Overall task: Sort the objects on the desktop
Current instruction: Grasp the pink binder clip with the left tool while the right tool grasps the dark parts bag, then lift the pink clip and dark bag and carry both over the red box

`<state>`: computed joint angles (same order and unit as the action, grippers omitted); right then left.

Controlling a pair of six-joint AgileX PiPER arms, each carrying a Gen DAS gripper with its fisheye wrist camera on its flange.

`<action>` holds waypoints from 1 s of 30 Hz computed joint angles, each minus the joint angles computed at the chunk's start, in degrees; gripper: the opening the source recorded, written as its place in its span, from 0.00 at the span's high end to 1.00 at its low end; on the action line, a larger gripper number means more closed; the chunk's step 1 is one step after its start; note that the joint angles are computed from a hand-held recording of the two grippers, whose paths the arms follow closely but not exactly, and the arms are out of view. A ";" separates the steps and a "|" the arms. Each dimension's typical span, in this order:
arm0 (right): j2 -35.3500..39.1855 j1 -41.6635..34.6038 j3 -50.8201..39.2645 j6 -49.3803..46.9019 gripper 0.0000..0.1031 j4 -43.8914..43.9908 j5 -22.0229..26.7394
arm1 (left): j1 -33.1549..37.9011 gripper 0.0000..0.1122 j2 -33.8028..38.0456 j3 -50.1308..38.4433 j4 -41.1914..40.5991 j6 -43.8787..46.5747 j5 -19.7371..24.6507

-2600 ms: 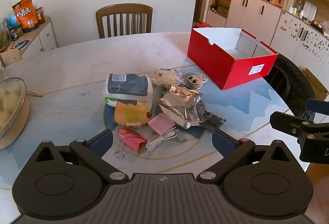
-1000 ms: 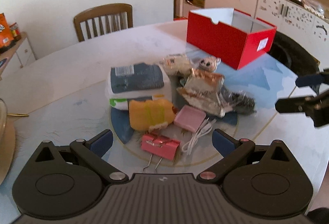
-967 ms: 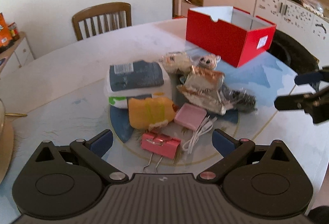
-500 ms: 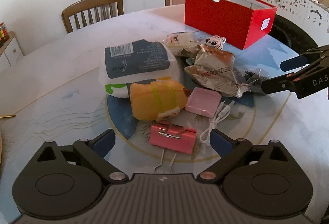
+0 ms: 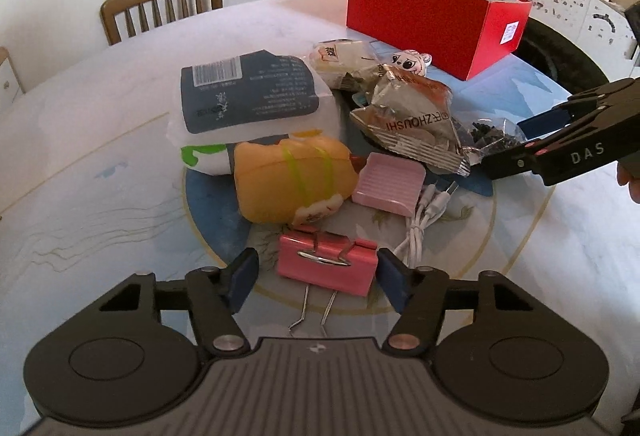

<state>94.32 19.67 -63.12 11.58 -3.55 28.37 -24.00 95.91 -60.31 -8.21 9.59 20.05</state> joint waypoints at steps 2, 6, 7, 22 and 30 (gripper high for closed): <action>0.36 -0.33 -0.24 -1.05 0.24 1.57 0.45 | 0.10 0.49 -0.12 0.10 -1.37 1.32 0.01; 0.83 -0.64 -0.68 -1.37 0.28 2.33 1.15 | -0.22 0.53 -0.01 -0.18 -1.33 0.90 0.13; 0.89 -0.68 -0.83 -1.21 0.29 2.22 1.35 | -0.34 0.53 0.01 -0.19 -0.85 0.29 0.09; -0.04 -1.08 -0.67 -1.42 0.68 3.02 0.82 | -0.91 0.54 -3.15 2.69 2.24 -7.50 -0.22; -3.41 -0.80 1.95 -0.48 0.75 2.43 0.66 | -1.85 0.54 -6.34 4.27 4.55 -12.83 0.12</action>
<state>90.91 18.88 -61.17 11.09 -1.12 29.03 -25.85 89.56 -56.03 -3.66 -3.25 20.16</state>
